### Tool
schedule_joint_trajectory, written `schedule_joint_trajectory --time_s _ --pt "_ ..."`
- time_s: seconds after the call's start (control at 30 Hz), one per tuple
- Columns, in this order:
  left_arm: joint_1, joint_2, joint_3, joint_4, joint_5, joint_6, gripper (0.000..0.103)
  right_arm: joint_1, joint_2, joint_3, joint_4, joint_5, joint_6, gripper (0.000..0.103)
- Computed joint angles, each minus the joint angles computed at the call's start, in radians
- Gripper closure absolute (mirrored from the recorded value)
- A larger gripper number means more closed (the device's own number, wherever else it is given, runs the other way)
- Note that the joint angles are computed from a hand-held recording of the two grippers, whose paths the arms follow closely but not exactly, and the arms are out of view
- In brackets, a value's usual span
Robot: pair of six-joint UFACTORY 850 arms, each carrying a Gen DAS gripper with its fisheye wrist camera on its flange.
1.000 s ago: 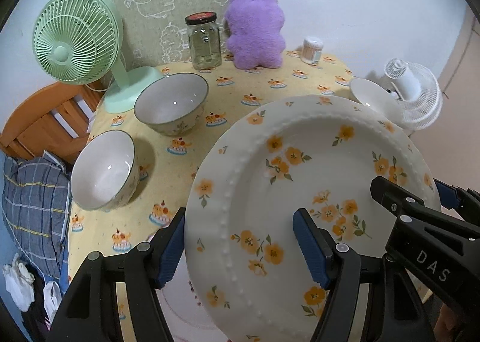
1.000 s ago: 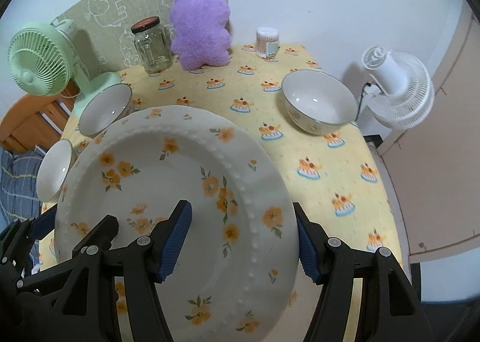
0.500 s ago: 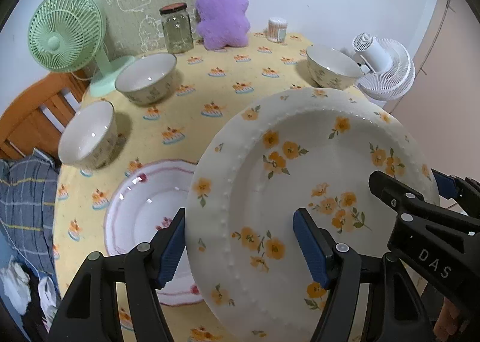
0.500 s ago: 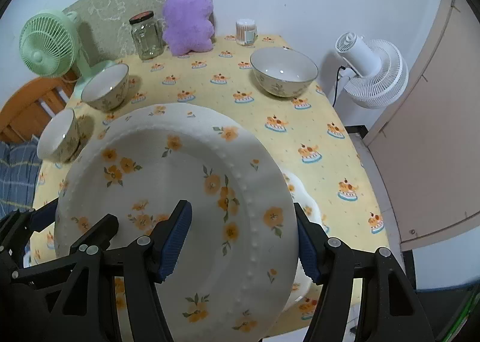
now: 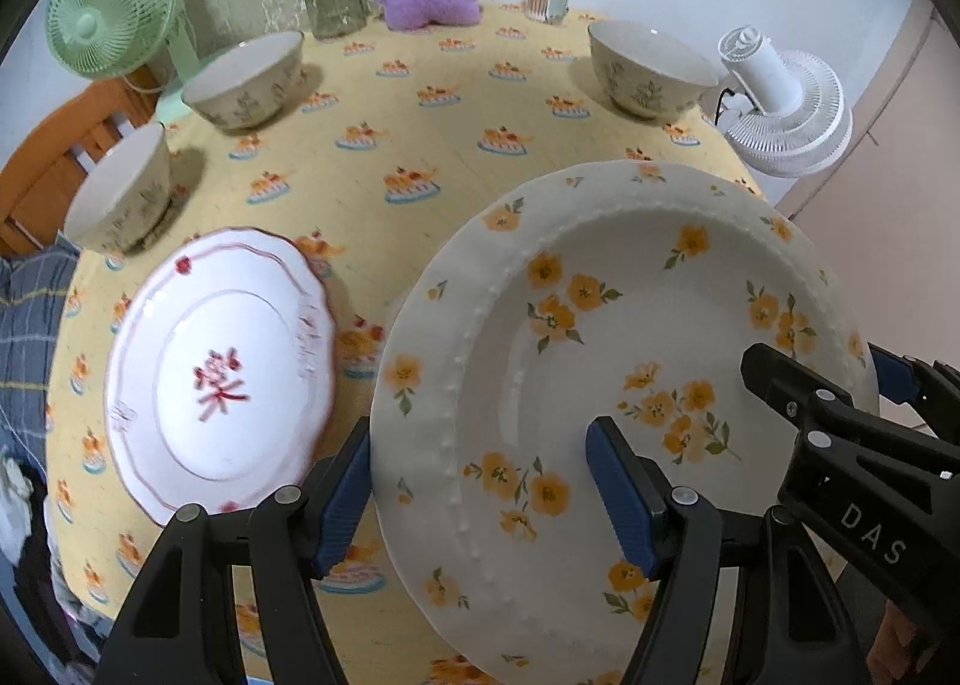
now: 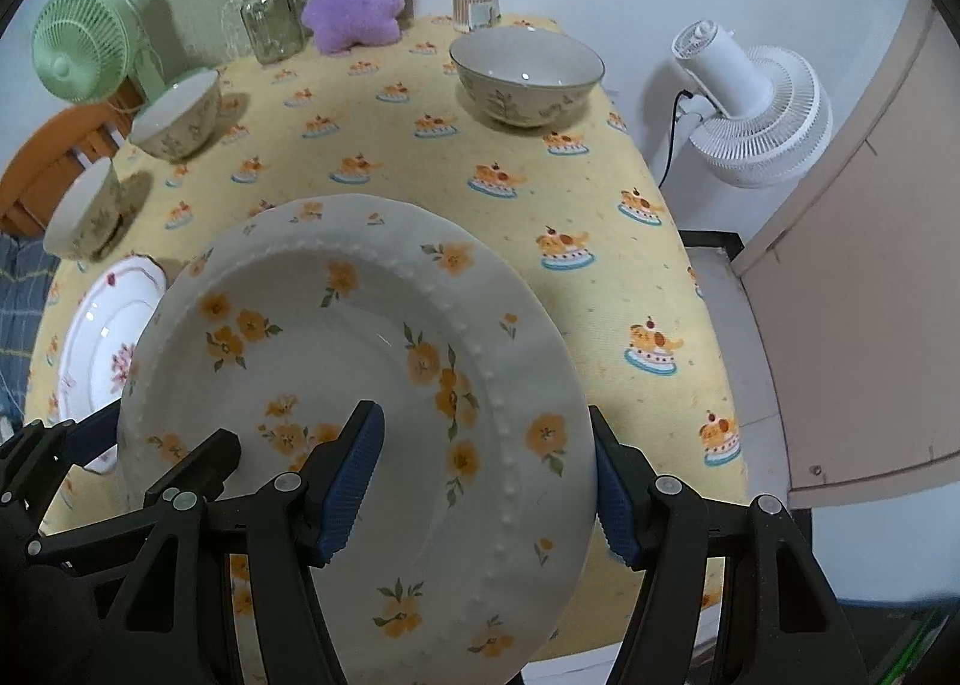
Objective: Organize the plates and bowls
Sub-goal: 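Lower the large plate onto the smaller flower plate and open both grippers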
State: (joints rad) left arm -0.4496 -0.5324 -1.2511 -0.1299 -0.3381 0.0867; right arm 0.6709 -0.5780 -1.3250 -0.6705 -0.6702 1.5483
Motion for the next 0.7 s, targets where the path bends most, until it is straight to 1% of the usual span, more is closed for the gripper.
schedule_joint_trajectory --time_s 0.37,0.6,0.7 --pt "-0.041 -0.062 -0.046 0.112 -0.028 -0.202 0.032 -0.058 -0.008 0.042 0.023 0.084 -0.137 0.035" --pt "-0.042 -0.084 -0.069 0.143 -0.048 -0.271 0.032 -0.076 -0.024 0.035 0.032 0.117 -0.19 0.035" --pt "-0.049 -0.086 -0.073 0.209 -0.05 -0.338 0.032 -0.081 -0.032 0.028 0.05 0.128 -0.211 0.035"
